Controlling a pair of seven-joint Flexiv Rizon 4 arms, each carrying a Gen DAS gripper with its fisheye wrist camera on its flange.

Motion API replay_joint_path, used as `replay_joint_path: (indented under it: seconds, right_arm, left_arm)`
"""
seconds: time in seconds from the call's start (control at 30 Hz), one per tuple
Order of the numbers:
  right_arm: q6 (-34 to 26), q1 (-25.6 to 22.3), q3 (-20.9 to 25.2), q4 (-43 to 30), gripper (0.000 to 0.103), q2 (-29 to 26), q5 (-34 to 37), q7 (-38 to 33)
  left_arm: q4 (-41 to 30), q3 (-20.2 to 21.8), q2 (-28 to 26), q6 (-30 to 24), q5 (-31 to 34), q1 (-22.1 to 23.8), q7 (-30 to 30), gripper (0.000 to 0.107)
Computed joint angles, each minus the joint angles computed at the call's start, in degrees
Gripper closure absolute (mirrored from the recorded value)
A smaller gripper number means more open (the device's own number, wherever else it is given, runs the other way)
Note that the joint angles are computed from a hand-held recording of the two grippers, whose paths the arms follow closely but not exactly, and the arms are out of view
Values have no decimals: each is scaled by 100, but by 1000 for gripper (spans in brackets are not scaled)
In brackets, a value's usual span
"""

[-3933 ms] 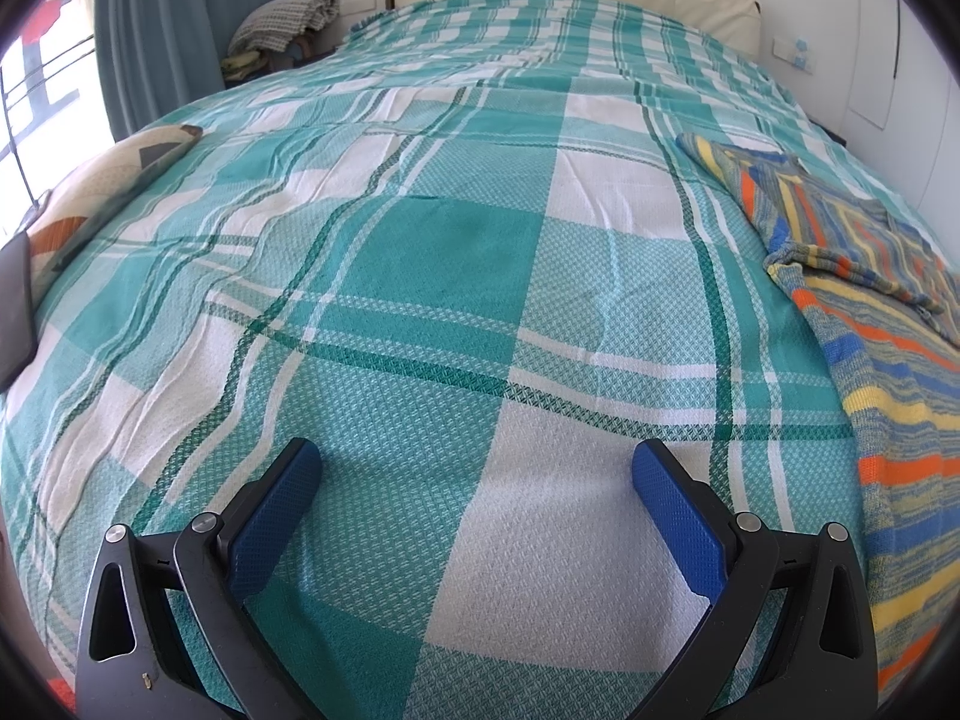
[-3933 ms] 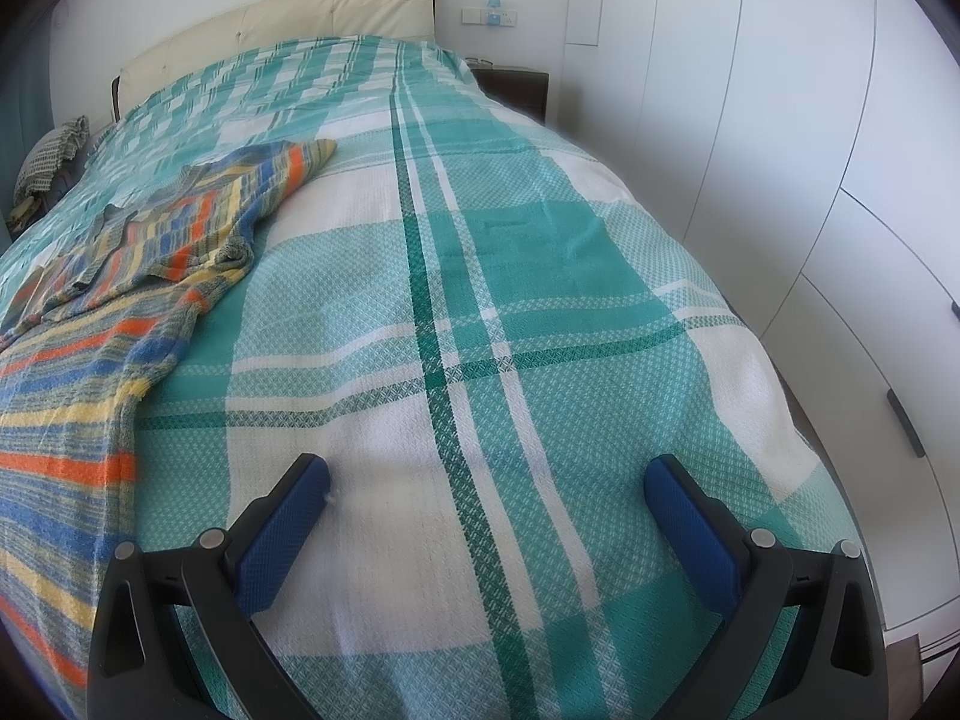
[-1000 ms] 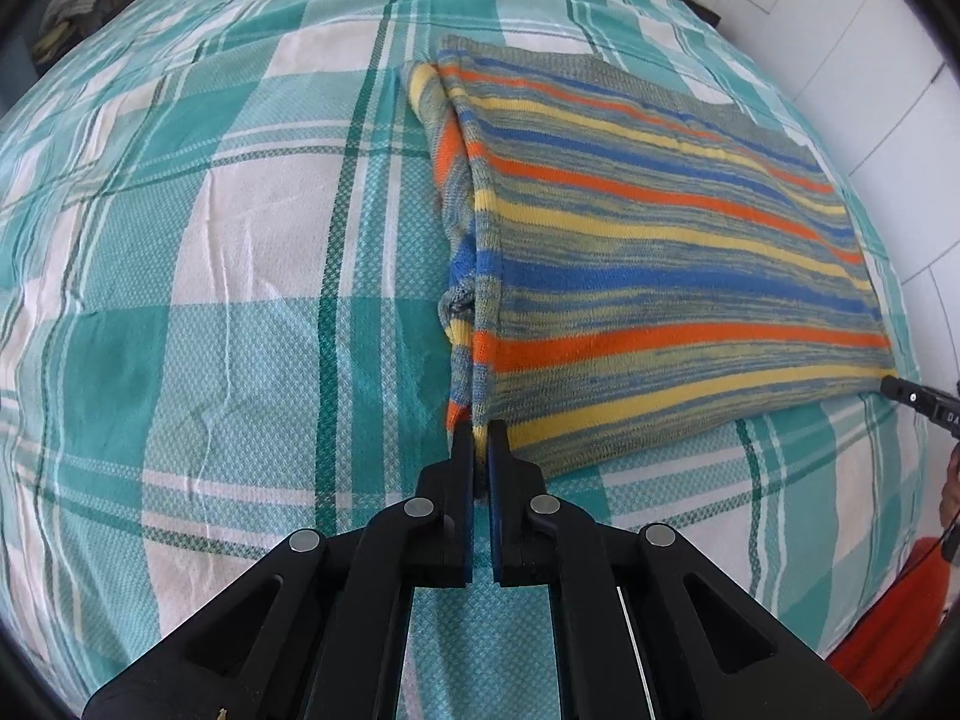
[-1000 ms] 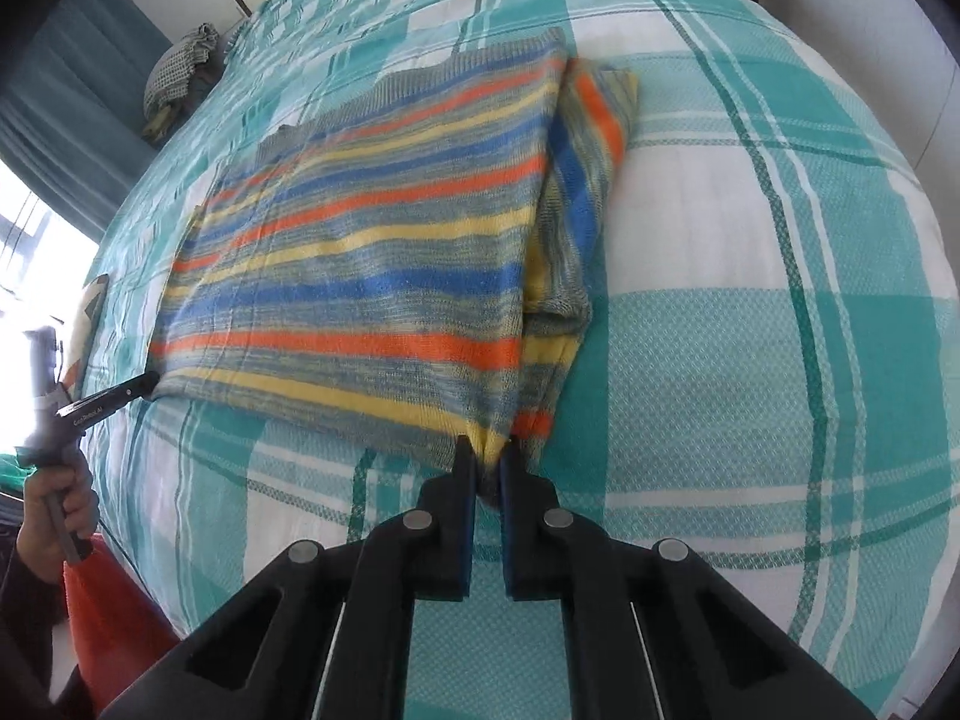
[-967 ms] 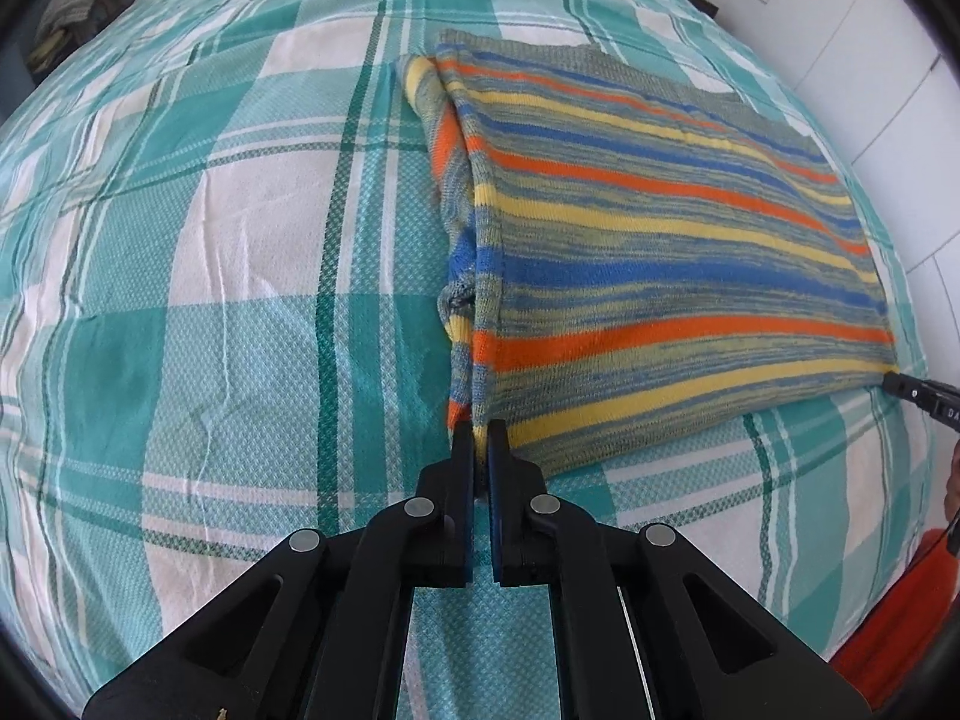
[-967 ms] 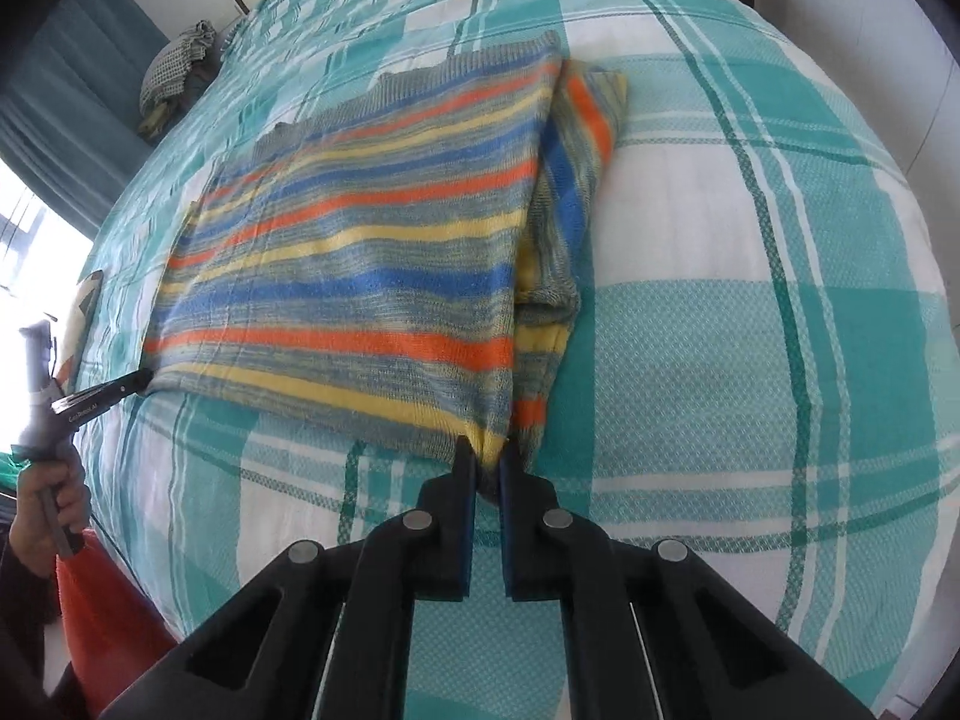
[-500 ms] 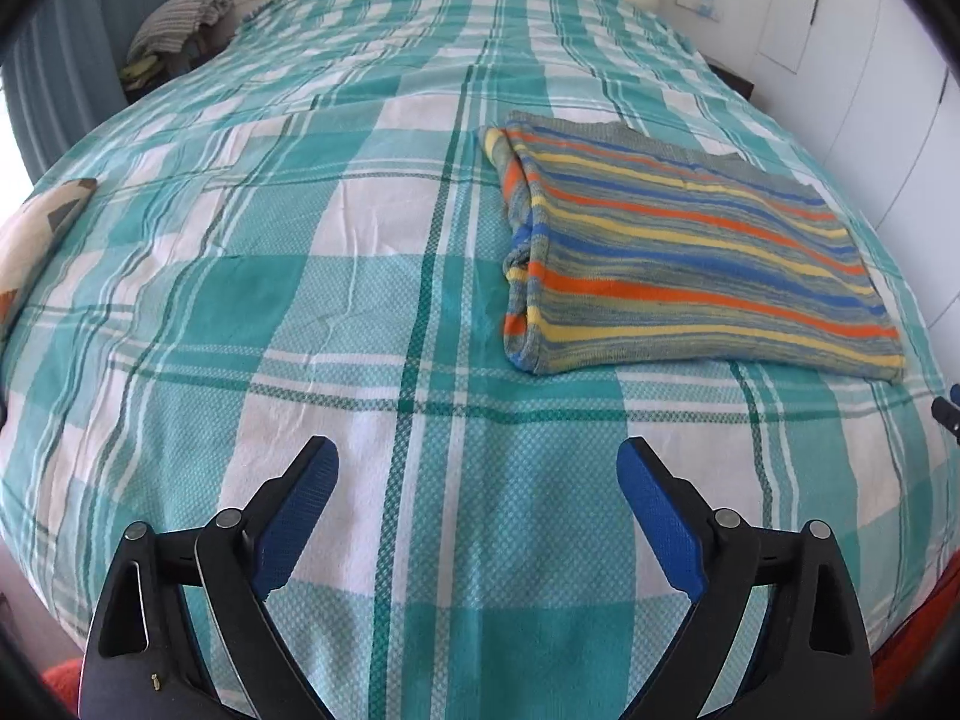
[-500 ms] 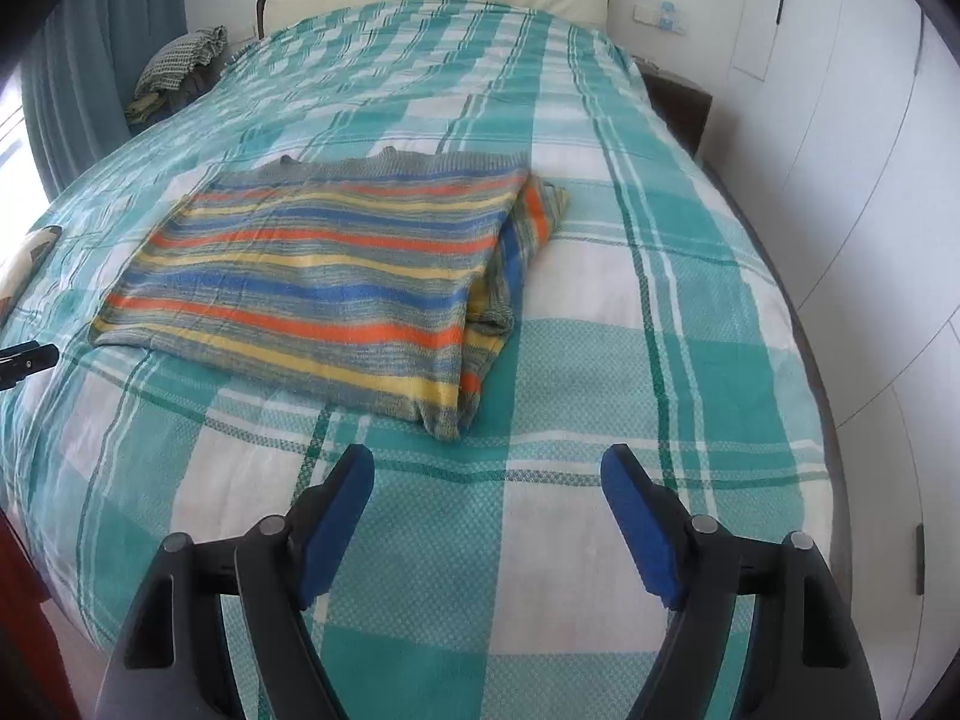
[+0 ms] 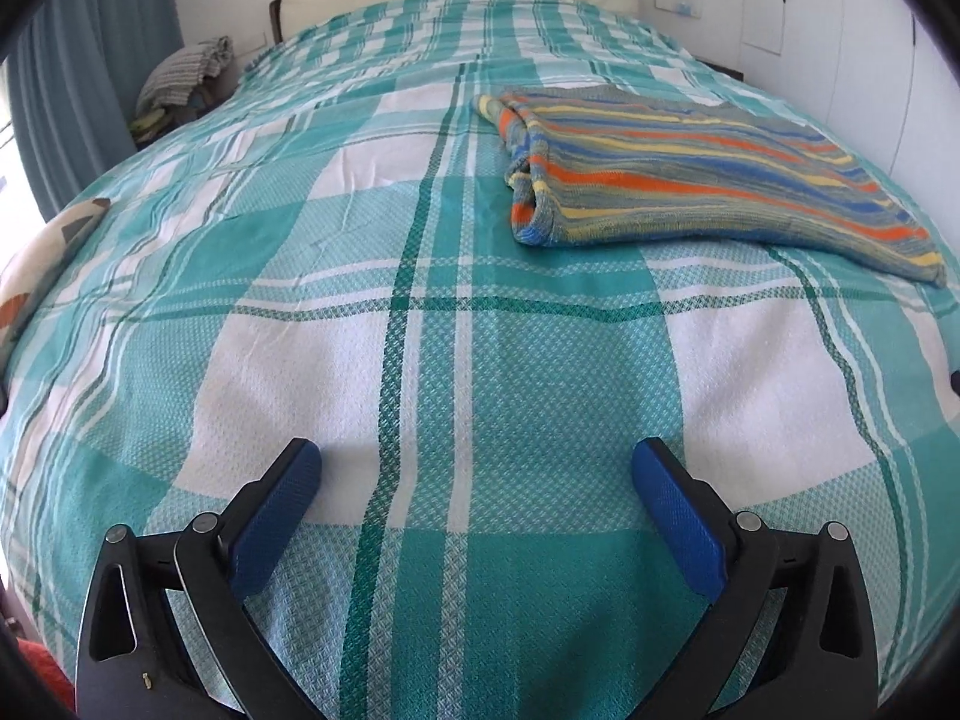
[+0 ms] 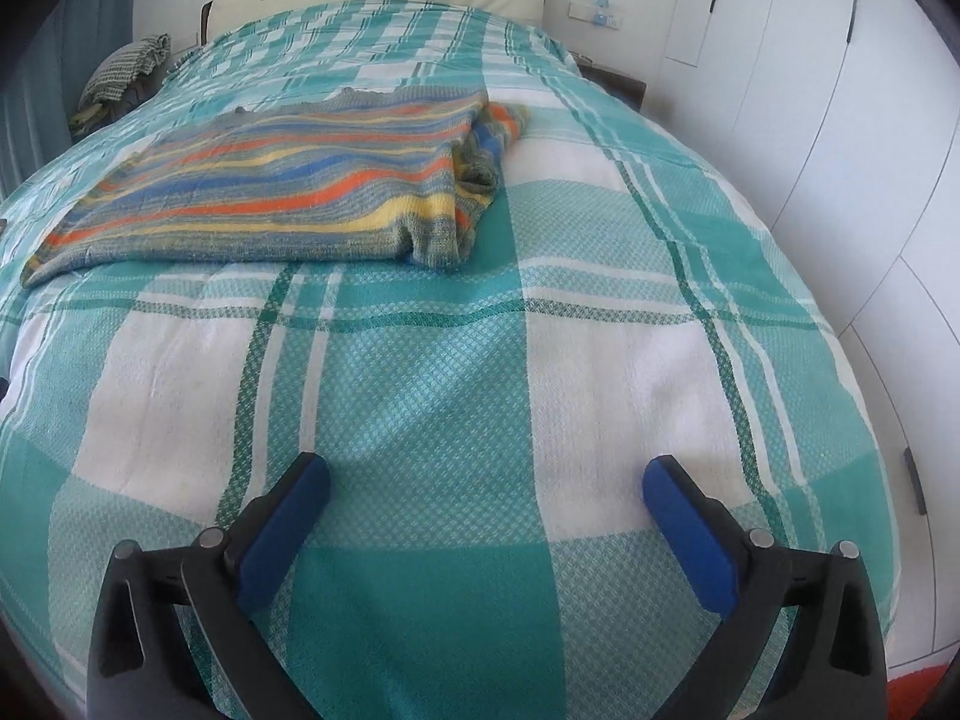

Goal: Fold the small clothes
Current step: 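Lift both open grippers away from the folded bundle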

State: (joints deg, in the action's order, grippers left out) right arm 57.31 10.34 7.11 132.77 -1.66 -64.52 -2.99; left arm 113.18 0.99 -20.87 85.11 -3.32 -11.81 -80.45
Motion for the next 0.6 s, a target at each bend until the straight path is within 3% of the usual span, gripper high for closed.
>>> replay_joint_path:
  seconds: [0.6]
  right_arm:
    - [-141, 37, 22, 3, 0, -4, -134, 72]
  left_arm:
    - [5, 25, -9, 27, 44, -24, -44, 4]
